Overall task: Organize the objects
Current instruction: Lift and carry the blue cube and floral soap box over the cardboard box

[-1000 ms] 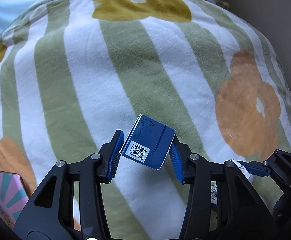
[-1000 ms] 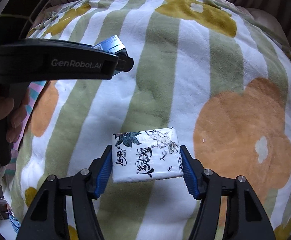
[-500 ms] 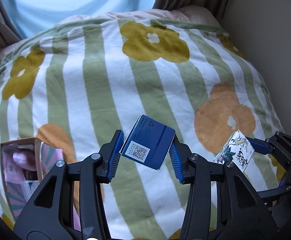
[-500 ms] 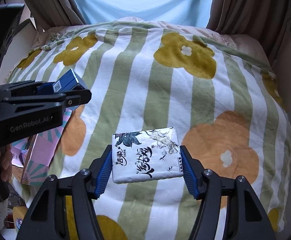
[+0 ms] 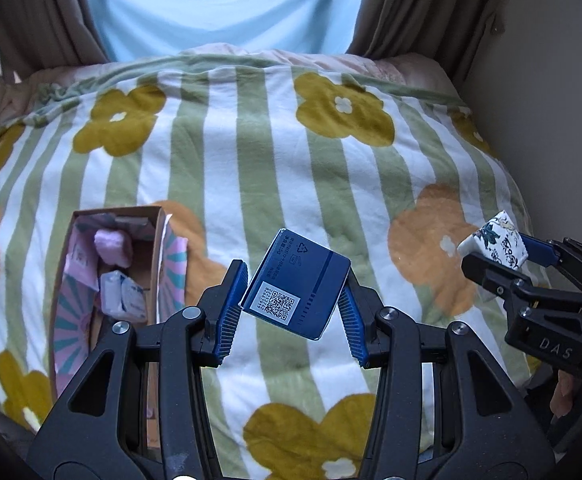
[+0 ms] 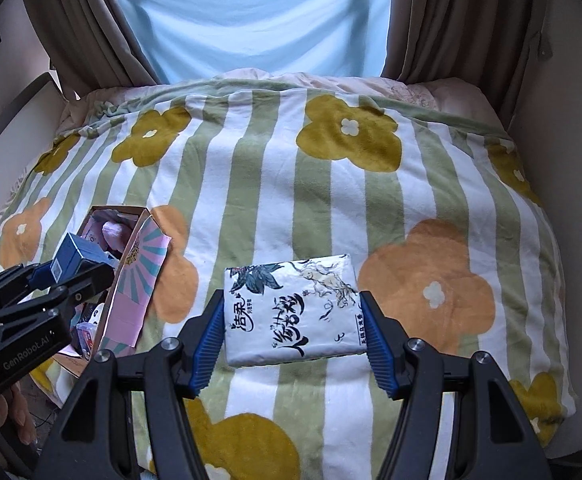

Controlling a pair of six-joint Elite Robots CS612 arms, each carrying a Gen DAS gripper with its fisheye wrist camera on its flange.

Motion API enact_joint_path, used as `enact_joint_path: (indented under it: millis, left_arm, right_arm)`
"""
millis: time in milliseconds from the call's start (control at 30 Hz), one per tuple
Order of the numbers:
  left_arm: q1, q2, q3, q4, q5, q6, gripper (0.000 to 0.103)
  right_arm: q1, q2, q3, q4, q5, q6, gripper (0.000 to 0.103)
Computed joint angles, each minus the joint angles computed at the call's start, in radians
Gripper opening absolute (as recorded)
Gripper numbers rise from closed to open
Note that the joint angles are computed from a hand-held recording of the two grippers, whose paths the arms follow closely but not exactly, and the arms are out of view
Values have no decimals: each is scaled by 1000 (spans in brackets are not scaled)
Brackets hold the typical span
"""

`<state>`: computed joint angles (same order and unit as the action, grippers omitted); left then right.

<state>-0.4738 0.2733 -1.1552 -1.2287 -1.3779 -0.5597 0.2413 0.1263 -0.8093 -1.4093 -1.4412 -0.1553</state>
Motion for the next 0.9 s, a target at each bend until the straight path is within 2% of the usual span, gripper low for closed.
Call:
enact_joint_path:
  millis: [167, 500, 900]
  left_arm:
    - [-7, 30, -80, 51, 1, -55, 41]
    - [-16, 53, -152, 84, 20, -65, 41]
    - [0, 80, -265, 181, 70, -134, 41]
  right_arm:
    - [3, 9, -26, 29, 3, -2, 59]
    - [17, 17, -53, 26, 28, -41, 59]
    - [66, -6, -6, 13, 96, -126, 59]
